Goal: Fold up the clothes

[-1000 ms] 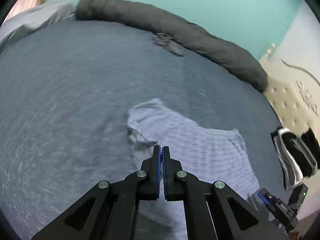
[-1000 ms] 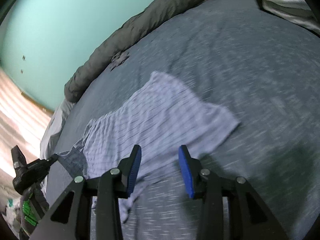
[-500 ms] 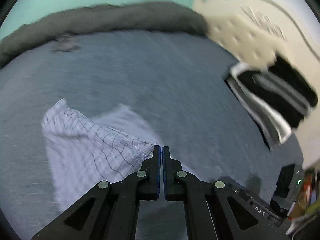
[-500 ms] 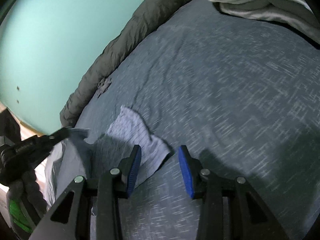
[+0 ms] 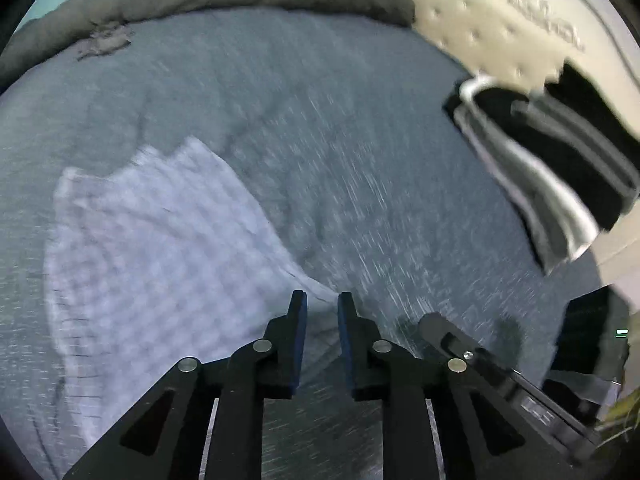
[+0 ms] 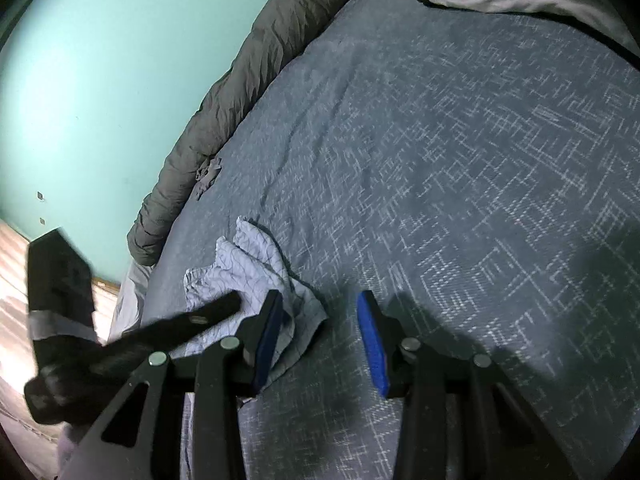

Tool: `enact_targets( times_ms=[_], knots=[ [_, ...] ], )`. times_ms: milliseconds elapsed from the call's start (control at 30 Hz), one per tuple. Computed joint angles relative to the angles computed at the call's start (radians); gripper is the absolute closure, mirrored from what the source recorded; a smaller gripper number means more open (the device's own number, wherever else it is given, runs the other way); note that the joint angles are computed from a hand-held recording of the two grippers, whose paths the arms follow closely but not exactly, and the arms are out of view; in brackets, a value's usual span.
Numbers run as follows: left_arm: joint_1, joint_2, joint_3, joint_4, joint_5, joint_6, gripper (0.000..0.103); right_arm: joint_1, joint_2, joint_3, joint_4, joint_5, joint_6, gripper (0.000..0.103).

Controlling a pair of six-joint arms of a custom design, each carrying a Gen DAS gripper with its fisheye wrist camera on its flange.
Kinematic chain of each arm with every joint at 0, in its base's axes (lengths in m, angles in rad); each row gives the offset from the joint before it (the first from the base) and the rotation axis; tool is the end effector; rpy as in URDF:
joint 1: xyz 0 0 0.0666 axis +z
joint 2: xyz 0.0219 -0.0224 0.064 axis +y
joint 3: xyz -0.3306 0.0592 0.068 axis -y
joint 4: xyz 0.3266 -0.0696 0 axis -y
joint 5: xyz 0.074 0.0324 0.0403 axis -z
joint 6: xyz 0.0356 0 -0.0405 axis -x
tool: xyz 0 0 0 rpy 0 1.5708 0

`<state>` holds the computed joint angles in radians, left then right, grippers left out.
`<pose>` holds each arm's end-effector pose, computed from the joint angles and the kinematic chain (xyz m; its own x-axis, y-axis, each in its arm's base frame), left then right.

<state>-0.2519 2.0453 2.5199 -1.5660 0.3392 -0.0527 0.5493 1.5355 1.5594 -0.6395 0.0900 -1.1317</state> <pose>0.5522 -0.1548 0.4473 -0.8379 0.2669 -0.4762 0.4284 0.8621 -0.2705 0.4232 0.2548 0.4078 -0.6234 0.6754 -0.3941 0.2513 0.6503 0.7169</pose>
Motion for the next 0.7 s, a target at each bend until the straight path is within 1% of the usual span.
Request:
enact_targets(
  times_ms=[67, 133, 200, 267, 333, 400, 533, 633, 667, 700],
  knots=[
    [0.044, -0.034, -0.023, 0.024, 0.023, -0.002, 0.078, 0.002, 0.011, 0.015, 0.004, -0.010, 0.012, 0.063],
    [0.090, -0.073, -0.078, 0.056, 0.024, -0.014, 0.077, 0.004, 0.028, 0.036, 0.005, -0.023, 0.027, 0.061],
    [0.137, -0.135, -0.190, 0.108, 0.002, -0.035, 0.077, 0.007, 0.046, 0.059, 0.011, -0.033, 0.044, 0.058],
    [0.180, -0.187, -0.290, 0.155, -0.016, -0.052, 0.077, 0.013, 0.069, 0.091, -0.002, -0.036, 0.066, 0.057],
    [0.227, -0.227, -0.389, 0.191, -0.013, -0.053, 0.077, 0.016, 0.106, 0.135, -0.023, -0.053, 0.087, 0.057],
    [0.270, -0.247, -0.445, 0.197, 0.002, -0.045, 0.077, 0.021, 0.142, 0.181, -0.051, -0.056, 0.104, 0.057],
    [0.336, -0.280, -0.564, 0.220, 0.042, -0.034, 0.077, 0.028, 0.178, 0.220, -0.091, -0.043, 0.114, 0.057],
    [0.352, -0.299, -0.615, 0.231, 0.070, -0.037, 0.077, 0.029, 0.193, 0.232, -0.100, -0.044, 0.113, 0.057],
    [0.357, -0.305, -0.630, 0.234, 0.079, -0.039, 0.077, 0.029, 0.196, 0.233, -0.099, -0.046, 0.115, 0.059],
    [0.358, -0.308, -0.638, 0.234, 0.087, -0.040, 0.077, 0.028, 0.199, 0.232, -0.092, -0.053, 0.113, 0.067]
  ],
)
